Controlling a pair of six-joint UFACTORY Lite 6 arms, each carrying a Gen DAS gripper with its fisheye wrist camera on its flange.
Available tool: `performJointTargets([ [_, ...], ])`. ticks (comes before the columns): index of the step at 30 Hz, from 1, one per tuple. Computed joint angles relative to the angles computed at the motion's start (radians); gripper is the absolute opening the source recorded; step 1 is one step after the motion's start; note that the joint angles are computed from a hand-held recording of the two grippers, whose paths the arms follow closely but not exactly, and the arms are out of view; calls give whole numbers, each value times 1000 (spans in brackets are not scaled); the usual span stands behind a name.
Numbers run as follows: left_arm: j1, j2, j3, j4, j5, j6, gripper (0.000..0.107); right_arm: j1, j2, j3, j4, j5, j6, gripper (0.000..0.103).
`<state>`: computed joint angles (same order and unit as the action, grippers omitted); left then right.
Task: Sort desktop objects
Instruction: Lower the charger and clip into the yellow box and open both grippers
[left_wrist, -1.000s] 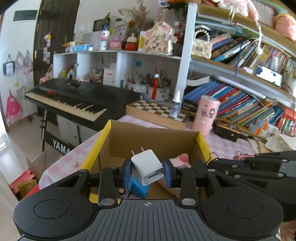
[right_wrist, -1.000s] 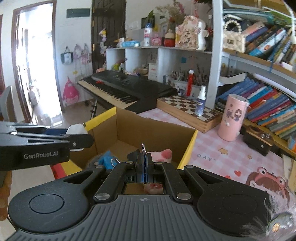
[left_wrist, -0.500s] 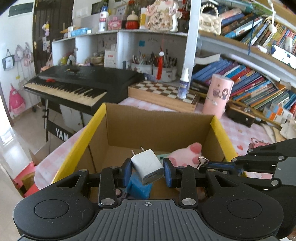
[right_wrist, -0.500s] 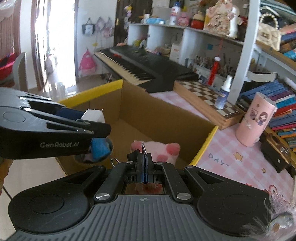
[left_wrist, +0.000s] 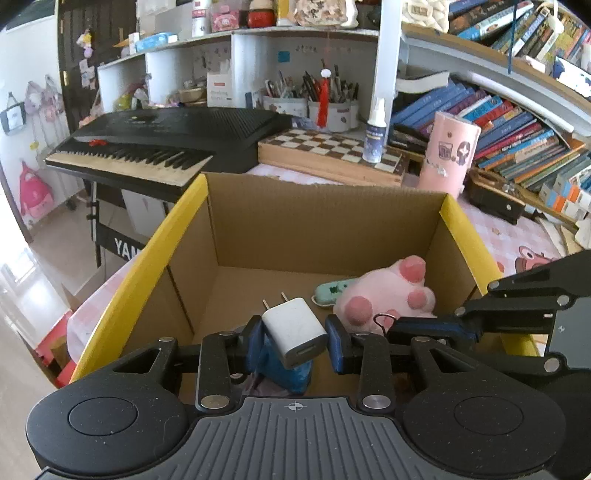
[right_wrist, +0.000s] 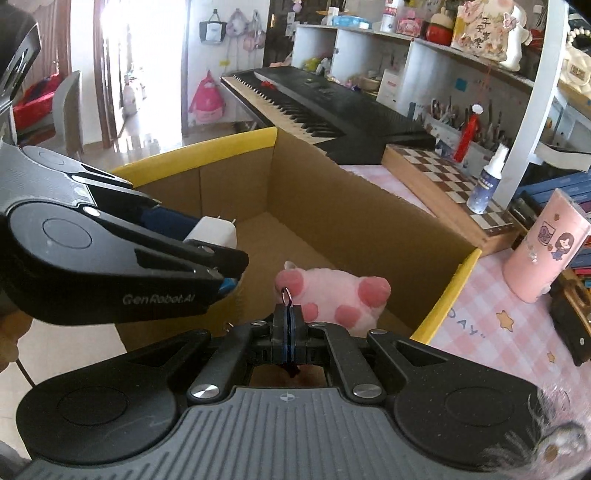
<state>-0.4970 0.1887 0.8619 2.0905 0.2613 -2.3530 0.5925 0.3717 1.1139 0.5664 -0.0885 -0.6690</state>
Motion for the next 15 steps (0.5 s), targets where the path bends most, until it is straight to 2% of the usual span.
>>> performJointTargets([
  [8,1,21,20,-18,-3,27,34,-8,38,50,164,33,-176,1],
  [12,-3,16,7,30,5,-13,34,-6,44,61,402,36,-410,1],
  [15,-20,-4,-13,51,22,-31,35,-4,11,29,318,21,-303,2],
])
